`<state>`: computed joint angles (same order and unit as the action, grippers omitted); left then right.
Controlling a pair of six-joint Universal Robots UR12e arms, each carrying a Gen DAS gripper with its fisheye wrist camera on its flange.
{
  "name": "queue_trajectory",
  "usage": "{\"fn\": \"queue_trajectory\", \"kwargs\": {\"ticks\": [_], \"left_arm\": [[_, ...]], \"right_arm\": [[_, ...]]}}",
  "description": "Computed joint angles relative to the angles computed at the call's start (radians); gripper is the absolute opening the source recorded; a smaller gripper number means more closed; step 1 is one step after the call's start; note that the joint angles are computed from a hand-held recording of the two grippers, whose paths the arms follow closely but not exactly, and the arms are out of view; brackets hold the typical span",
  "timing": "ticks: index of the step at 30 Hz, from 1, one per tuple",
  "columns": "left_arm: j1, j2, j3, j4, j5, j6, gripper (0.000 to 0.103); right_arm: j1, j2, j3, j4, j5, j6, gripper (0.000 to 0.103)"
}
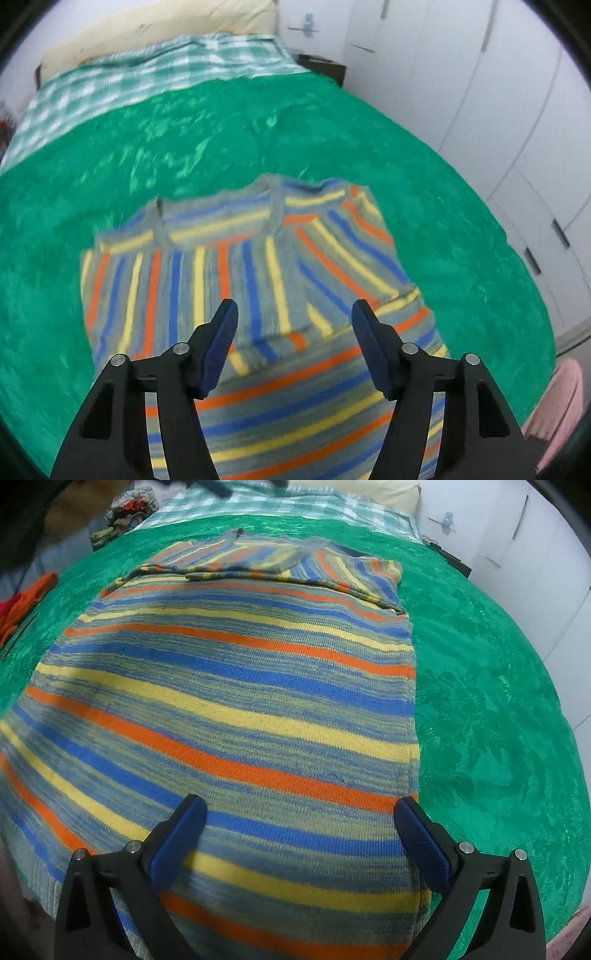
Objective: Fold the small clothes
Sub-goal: 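Grasp the sweater side edge with the left gripper and fold it inward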
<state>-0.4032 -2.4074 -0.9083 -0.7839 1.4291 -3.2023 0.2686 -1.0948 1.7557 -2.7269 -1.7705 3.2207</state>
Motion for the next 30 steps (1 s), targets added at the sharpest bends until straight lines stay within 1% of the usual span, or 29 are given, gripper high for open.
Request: {"fn": "queue_trajectory", "kwargs": {"ticks": [1, 2, 3, 5, 6, 7, 8, 10, 11, 12, 13, 14, 15, 16, 18, 19, 20, 21, 23, 24, 25, 26, 28, 29, 30], "left_arm": [[0.011, 0.013, -0.027, 0.017, -0.012, -0.033, 0.067], [0.027, 0.027, -0.056, 0.045, -0.005, -0.093, 0.067], [0.04, 0.026, -0.054, 0.052, 0.011, -0.14, 0.067], [0.075, 0.043, -0.086, 0.069, 0.053, -0.257, 0.067], [0.091, 0.049, -0.099, 0.071, 0.059, -0.301, 0.067], [0.105, 0.056, -0.114, 0.069, 0.054, -0.339, 0.068], [0.126, 0.063, -0.133, 0.052, 0.022, -0.375, 0.069], [0.146, 0.049, -0.118, -0.025, -0.046, -0.385, 0.069], [0.147, 0.044, -0.116, -0.068, -0.056, -0.374, 0.069], [0.144, 0.042, -0.12, -0.079, -0.05, -0.363, 0.068], [0.14, 0.042, -0.13, -0.076, -0.039, -0.35, 0.046], [0.131, 0.048, -0.148, -0.067, -0.003, -0.335, 0.008], [0.122, 0.046, -0.147, -0.096, 0.063, -0.332, 0.005], [0.119, 0.053, -0.166, -0.082, 0.088, -0.358, 0.004], [0.118, 0.069, -0.203, -0.039, 0.104, -0.38, 0.004], [0.116, 0.073, -0.212, -0.029, 0.113, -0.37, 0.004], [0.112, 0.073, -0.212, -0.031, 0.132, -0.354, 0.009], [0.111, 0.075, -0.215, -0.032, 0.141, -0.359, 0.01], [0.118, 0.091, -0.238, -0.027, 0.128, -0.4, 0.018], [0.119, 0.099, -0.247, -0.029, 0.134, -0.408, 0.022], [0.117, 0.114, -0.262, -0.043, 0.167, -0.405, 0.028], [0.114, 0.125, -0.275, -0.047, 0.198, -0.392, 0.037], [0.099, 0.16, -0.315, -0.037, 0.267, -0.364, 0.046], [0.092, 0.191, -0.358, -0.004, 0.281, -0.333, 0.05], [0.083, 0.226, -0.408, 0.035, 0.281, -0.296, 0.051]], "right_arm": [[-0.002, -0.002, 0.003, -0.002, 0.008, -0.001, 0.101], [-0.003, -0.003, 0.004, -0.004, 0.012, -0.003, 0.101], [-0.003, -0.003, 0.005, -0.006, 0.013, -0.004, 0.101], [-0.002, -0.002, 0.004, -0.006, 0.012, -0.005, 0.102], [-0.002, -0.001, 0.004, -0.006, 0.011, -0.005, 0.102], [-0.002, -0.001, 0.004, -0.006, 0.011, -0.006, 0.102], [-0.002, -0.001, 0.004, -0.007, 0.01, -0.008, 0.102], [-0.002, 0.0, 0.002, -0.007, 0.01, -0.01, 0.102], [-0.002, 0.001, 0.002, -0.007, 0.009, -0.011, 0.102], [-0.002, 0.002, 0.001, -0.008, 0.007, -0.011, 0.102], [-0.001, 0.003, 0.001, -0.009, 0.004, -0.011, 0.102], [0.0, 0.003, 0.001, -0.01, 0.0, -0.011, 0.102], [0.001, 0.004, 0.001, -0.011, -0.002, -0.011, 0.102], [0.001, 0.004, 0.0, -0.011, -0.003, -0.011, 0.102], [0.002, 0.005, -0.001, -0.007, -0.003, -0.011, 0.102], [0.002, 0.005, -0.002, -0.007, -0.004, -0.01, 0.102], [0.002, 0.005, -0.001, -0.007, -0.005, -0.01, 0.102], [0.003, 0.006, -0.002, -0.006, -0.008, -0.01, 0.102], [0.002, 0.007, -0.004, -0.003, -0.006, -0.011, 0.102], [0.0, 0.006, -0.005, -0.001, -0.001, -0.012, 0.102], [-0.002, 0.005, -0.004, 0.001, 0.005, -0.013, 0.102], [-0.005, 0.003, -0.004, 0.006, 0.016, -0.015, 0.102], [-0.016, -0.007, -0.007, 0.033, 0.056, -0.02, 0.102], [-0.022, -0.015, -0.009, 0.057, 0.082, -0.024, 0.102], [-0.029, -0.028, -0.01, 0.087, 0.105, -0.026, 0.099]]}}
